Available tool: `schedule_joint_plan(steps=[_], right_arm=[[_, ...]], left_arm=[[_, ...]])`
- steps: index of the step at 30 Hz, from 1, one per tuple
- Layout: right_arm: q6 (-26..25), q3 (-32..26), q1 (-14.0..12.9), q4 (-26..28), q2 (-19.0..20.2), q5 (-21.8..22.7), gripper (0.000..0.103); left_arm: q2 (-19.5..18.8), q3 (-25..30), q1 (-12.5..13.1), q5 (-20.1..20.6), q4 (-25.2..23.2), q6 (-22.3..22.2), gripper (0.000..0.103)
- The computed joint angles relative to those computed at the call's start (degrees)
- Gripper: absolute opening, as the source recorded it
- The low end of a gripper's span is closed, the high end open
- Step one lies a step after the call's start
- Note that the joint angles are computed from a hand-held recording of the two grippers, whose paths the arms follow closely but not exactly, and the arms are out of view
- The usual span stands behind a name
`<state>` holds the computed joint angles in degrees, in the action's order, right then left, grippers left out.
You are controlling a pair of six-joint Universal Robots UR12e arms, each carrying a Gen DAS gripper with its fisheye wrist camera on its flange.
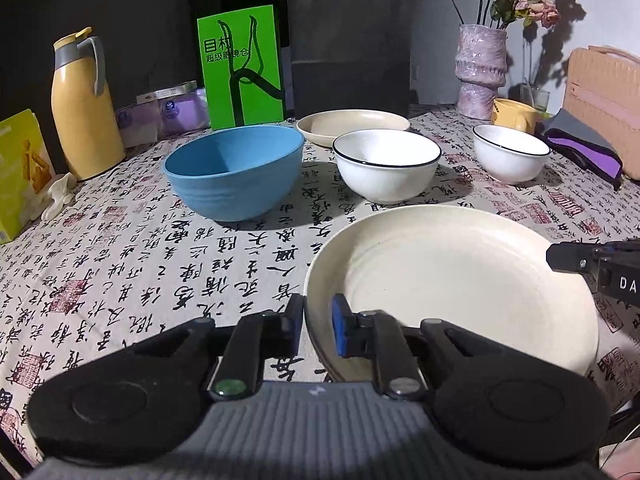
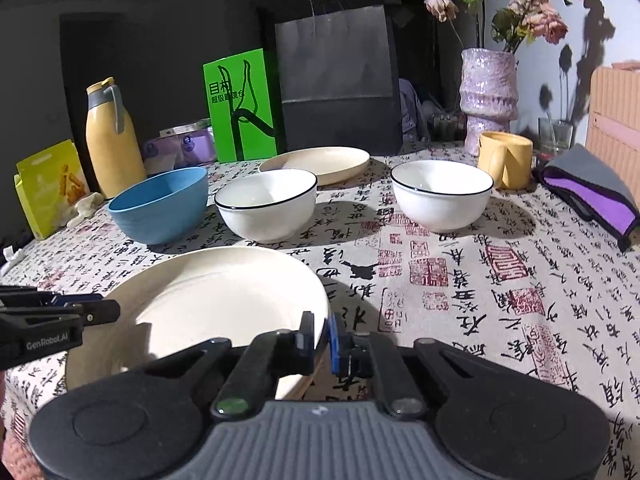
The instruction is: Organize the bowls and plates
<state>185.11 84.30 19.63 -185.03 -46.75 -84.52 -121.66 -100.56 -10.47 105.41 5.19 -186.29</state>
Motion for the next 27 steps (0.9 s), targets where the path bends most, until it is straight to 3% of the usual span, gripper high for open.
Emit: schedule_joint_plan(steps=[10,27], right_arm=[[-4.6,0.4,1.0,-5.7,1.1,-3.1,0.007],[-3.3,0.2,0.9,-3.2,0.5,-3.2,0.006]], left_arm=[[-1.6,0.0,-1.0,3.7,5.7,3.6,0.016],[-0.8,-0.1,-0.6,1.8,2.4,2.3,0.016]])
